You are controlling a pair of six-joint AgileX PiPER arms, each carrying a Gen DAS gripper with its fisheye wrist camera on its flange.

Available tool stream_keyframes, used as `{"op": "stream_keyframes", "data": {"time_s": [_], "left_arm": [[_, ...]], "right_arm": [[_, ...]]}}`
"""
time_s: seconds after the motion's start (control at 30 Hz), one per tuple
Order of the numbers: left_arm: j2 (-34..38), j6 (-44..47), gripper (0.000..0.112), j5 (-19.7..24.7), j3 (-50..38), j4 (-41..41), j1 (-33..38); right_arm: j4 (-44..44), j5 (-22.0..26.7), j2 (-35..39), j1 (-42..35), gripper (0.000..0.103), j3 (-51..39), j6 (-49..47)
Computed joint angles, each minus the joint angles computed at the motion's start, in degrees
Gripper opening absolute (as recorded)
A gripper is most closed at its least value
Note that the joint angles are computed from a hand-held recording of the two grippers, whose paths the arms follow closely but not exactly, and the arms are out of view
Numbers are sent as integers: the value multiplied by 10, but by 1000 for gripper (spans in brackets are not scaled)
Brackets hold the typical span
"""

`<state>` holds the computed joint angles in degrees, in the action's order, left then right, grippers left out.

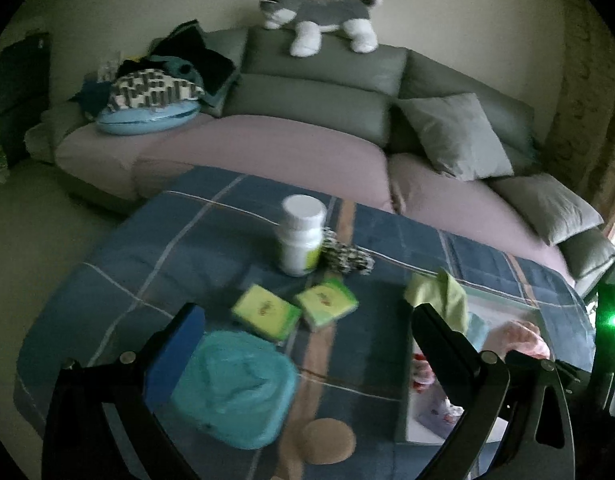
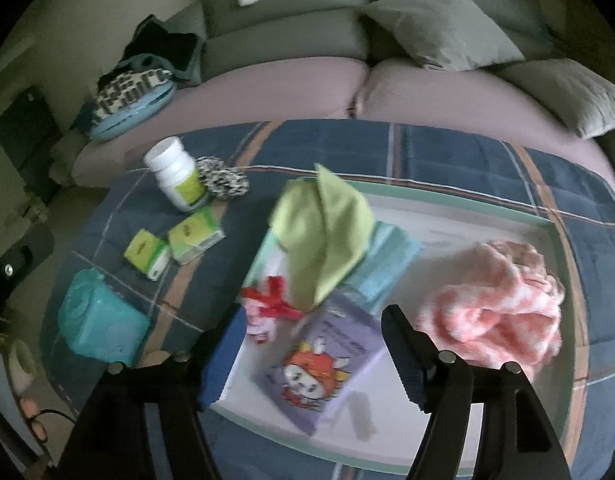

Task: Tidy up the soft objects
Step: 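Withdraw both grippers from the tray and lower right gripper to the beige puff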

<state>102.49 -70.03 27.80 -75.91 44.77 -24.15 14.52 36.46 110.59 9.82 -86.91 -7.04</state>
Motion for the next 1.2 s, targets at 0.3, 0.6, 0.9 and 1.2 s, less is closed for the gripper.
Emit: {"op": "stream_keyframes", "data": {"time_s": [0.3, 0.6, 0.9, 1.2], "left_arm": [[-31, 77, 103, 16, 22, -89, 65], [-29, 176, 103, 46, 22, -216, 134], [-4, 241, 103, 49, 35, -287, 197], [60, 392, 103, 56, -14, -419, 217]], "right_arm": [[40, 9, 12, 40, 74, -19, -43], [64, 34, 22, 91, 74, -28, -104], [46, 74, 56, 129, 74, -47, -108], [20, 106, 90, 152, 74, -72, -86]]}}
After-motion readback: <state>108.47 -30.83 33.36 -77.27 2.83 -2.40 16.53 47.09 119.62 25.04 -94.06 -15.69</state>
